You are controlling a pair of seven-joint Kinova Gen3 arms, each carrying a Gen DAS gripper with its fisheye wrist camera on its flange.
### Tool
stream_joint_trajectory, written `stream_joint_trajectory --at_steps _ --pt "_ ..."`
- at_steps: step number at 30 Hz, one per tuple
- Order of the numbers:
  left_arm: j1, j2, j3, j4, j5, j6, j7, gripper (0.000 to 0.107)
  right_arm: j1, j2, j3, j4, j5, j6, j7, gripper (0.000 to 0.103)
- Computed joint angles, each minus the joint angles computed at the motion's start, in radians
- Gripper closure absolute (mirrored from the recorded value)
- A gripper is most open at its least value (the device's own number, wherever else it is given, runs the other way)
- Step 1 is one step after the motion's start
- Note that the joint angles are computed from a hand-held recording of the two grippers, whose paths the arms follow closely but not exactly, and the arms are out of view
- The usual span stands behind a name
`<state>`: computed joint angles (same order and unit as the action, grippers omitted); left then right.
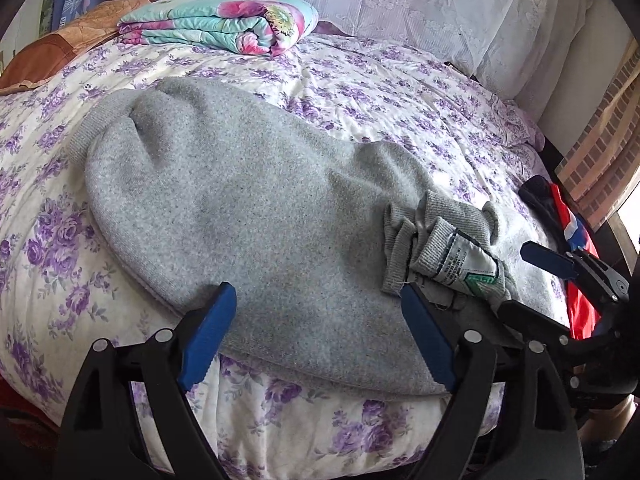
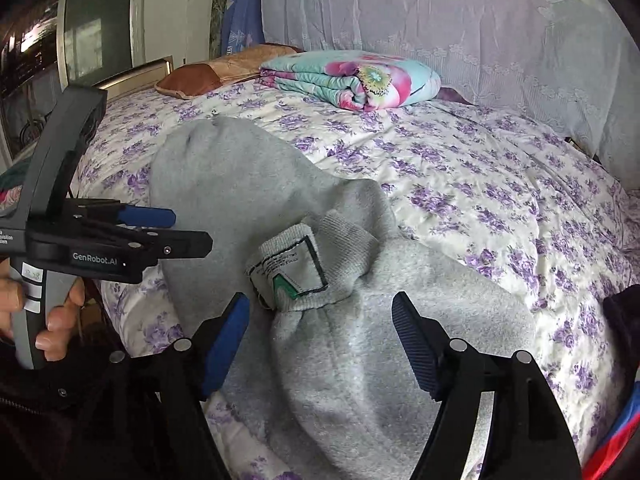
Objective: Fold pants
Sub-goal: 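Lay the held sleeve across the hoodie body with the right tool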
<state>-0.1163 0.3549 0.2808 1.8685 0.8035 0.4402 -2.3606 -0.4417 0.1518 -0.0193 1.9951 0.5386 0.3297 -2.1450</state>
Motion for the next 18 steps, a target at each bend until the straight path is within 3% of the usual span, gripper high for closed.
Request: stream_joint_trajectory --at_steps 2,5,7,8,11,14,15,16,18 --pt "0.006 -0.001 0.001 0.004 -0.001 -0.009 0.001 0.025 0.082 0.050 -0.079 -0.032 -0.081 0.026 0.081 0.054" --pt "-0.001 -0.006 0.009 0.013 0.004 -0.013 -0.013 0.025 0.190 0.077 -0.184 -0.054 -0.176 0.044 0.203 0.064" --pt "-0.020 -0.005 0.020 0.018 0.028 -0.005 -0.038 0.025 0.202 0.046 -0.169 -0.039 -0.257 0.010 0.256 0.077" --pt "-0.024 -0.002 0.020 0.017 0.036 0.001 -0.045 0.025 0.203 0.018 -0.153 -0.022 -0.298 -0.028 0.283 0.078" --pt "-0.011 -0.002 0.008 0.018 0.038 0.000 -0.046 0.025 0.180 -0.016 -0.109 -0.028 -0.412 -0.061 0.400 0.078" --pt "-0.011 -0.003 0.006 0.017 0.047 0.001 -0.044 0.025 0.147 0.081 -0.100 -0.106 -0.429 0.034 0.427 0.076" --pt "-0.025 -0.005 0.012 0.020 0.064 0.011 -0.056 0.025 0.101 0.120 -0.062 -0.117 -0.401 0.058 0.405 0.071" --pt "-0.043 -0.010 0.012 0.022 0.088 0.034 -0.074 0.025 0.055 0.139 -0.029 -0.115 -0.361 0.067 0.382 0.057" --pt "-0.118 -0.019 0.028 0.028 0.152 0.108 -0.123 0.025 -0.038 0.127 0.038 -0.086 -0.279 0.041 0.337 0.045"
